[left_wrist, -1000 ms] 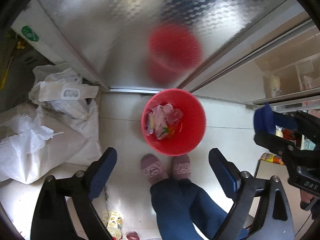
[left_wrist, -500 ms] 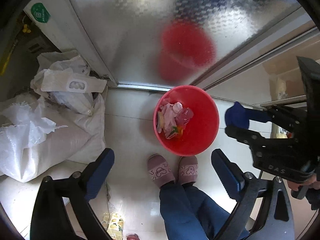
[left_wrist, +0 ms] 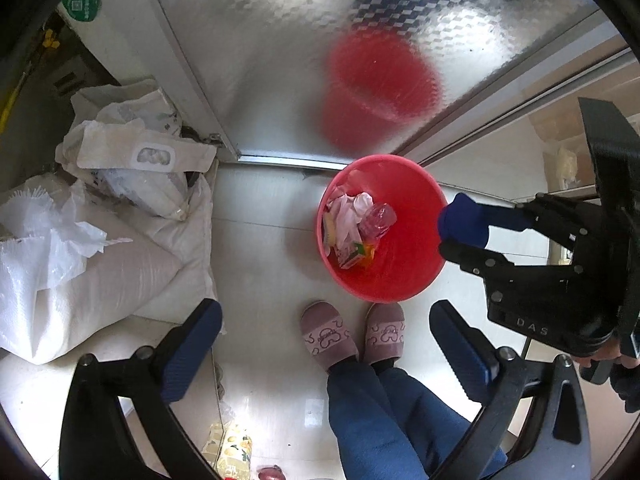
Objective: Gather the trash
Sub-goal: 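Open the left tool to drop the brush into the red bin while the right tool drops the lid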
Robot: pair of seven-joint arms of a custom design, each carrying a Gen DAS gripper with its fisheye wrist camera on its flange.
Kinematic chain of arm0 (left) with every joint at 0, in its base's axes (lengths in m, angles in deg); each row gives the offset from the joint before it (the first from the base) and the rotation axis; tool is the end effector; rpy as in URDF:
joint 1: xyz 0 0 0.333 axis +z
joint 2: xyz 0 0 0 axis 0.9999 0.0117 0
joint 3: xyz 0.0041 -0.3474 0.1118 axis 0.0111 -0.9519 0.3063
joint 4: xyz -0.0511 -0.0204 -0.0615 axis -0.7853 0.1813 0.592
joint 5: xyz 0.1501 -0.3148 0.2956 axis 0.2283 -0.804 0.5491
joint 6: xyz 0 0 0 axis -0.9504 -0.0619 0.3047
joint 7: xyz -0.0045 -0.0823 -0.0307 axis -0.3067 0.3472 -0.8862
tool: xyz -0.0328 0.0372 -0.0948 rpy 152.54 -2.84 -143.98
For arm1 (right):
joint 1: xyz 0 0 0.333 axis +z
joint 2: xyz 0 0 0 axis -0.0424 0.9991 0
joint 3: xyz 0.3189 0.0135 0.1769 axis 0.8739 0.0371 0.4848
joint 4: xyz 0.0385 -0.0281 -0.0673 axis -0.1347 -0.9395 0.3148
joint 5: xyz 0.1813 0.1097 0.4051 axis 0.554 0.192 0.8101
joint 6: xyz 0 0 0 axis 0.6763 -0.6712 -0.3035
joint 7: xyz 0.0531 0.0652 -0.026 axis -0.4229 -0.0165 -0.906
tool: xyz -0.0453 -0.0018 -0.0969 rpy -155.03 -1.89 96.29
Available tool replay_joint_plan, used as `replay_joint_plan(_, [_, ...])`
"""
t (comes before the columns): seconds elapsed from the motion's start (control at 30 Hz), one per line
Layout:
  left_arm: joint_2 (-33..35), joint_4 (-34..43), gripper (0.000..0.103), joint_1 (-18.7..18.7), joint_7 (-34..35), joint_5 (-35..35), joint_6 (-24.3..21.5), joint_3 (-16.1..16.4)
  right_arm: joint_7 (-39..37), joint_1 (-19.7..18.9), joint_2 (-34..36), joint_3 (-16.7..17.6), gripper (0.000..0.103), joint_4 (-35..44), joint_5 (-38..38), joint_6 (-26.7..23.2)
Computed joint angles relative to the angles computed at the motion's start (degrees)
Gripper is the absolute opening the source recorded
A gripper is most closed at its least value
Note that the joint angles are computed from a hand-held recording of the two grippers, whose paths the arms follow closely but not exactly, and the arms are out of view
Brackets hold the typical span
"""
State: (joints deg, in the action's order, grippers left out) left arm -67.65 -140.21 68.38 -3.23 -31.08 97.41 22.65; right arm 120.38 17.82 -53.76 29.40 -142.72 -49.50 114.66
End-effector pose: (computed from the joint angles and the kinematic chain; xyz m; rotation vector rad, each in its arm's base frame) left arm 0.5035 -0.3771 0.4123 2.2514 -2.0247 0.2009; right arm 0.5707 0.3159 0.4207 -2.6241 1.2653 0.1439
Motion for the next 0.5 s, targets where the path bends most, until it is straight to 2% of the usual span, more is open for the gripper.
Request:
replay_joint_plan(0.1, [-0.4,-0.2,0.103,0.0,-0.3,0.0,-0.4,0.0,1.1,0.0,0.0,-0.1,0.065,0.3,-0.7,-1.0])
replay_joint_plan(0.2, [-1.0,-0.3,0.103,0.1,-0.3,0.3,-0.9,0.0,2.0,0.0,-0.5,-0.3,0.07,0.3,-1.5,-1.7])
replay_joint_plan(0.5, [-2.6,2.2,0.103,0.2,0.0,1.2,-2.6,-0.1,4.6,-0.4,-4.2,-1.1,0.075,1.2,-1.1,-4.8])
